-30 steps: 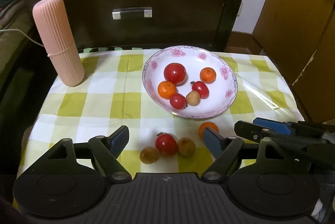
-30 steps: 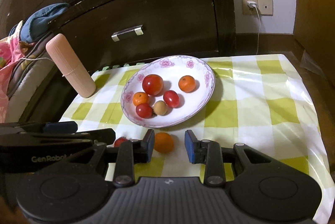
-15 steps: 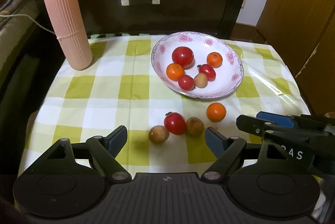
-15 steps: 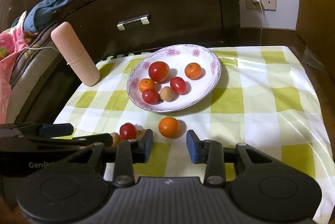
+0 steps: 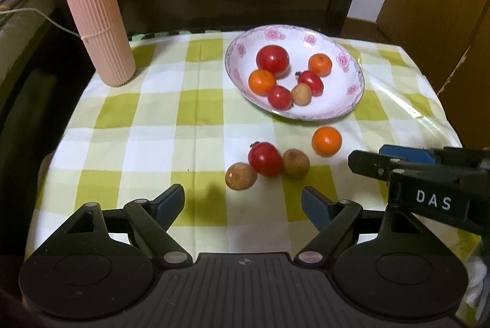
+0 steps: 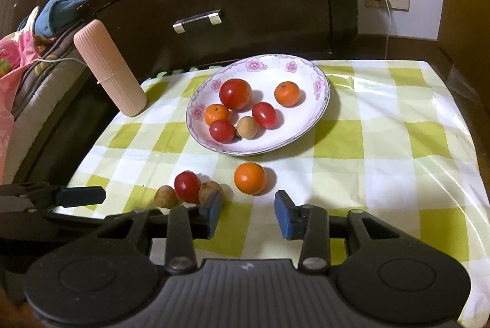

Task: Organize fruits
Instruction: 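Grasp the tangerine on the tablecloth with the right tool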

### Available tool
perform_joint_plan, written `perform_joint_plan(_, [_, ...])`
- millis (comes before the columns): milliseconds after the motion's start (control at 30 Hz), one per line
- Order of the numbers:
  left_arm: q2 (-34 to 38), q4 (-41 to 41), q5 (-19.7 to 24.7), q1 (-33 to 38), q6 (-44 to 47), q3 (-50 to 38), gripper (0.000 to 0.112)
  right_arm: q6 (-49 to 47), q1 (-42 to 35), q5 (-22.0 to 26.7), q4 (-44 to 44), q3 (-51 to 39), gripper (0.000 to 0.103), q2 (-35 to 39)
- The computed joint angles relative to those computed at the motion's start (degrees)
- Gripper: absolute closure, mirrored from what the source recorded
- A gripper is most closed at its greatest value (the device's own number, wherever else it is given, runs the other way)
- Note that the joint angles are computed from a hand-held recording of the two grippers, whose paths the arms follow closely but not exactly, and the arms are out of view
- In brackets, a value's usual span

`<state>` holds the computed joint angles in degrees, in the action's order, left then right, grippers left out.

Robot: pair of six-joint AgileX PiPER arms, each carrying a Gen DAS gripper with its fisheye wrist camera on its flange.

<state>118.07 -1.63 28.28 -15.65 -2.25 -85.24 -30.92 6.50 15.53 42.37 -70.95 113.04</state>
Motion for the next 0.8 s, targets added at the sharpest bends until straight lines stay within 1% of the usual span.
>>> perform_joint_plan(67, [-0.17,0.07,-0.41,0.04,0.48,0.54,0.024,1.81,0.36,-0.1,-2.39,-0.37,0.066,0.37])
perform_joint_plan(200, [0.03,-0.44,-0.49,0.41,1.83,0.94,0.024,1.75,0.53,0.31,-3.0,-0.83,0.066,1.18])
perform_joint_plan(400, [0.54,-2.02,-0.13,0.76,4.12,1.06,0.024,4.59,0.19,1.18,-6.08,-3.25,0.066,3.4])
perform_joint_plan(600, [0.52,-5.02,-0.06,1.38,7.1,0.98,0.024,3.24,0.14,1.15,-4.71,-4.95,0.066,5.13])
perform_joint_plan(800, [0.74,-6.03,0.22,1.53,7.79,0.62,0.024,1.56,0.35,1.22,-3.17,-5.82,0.066,6.15])
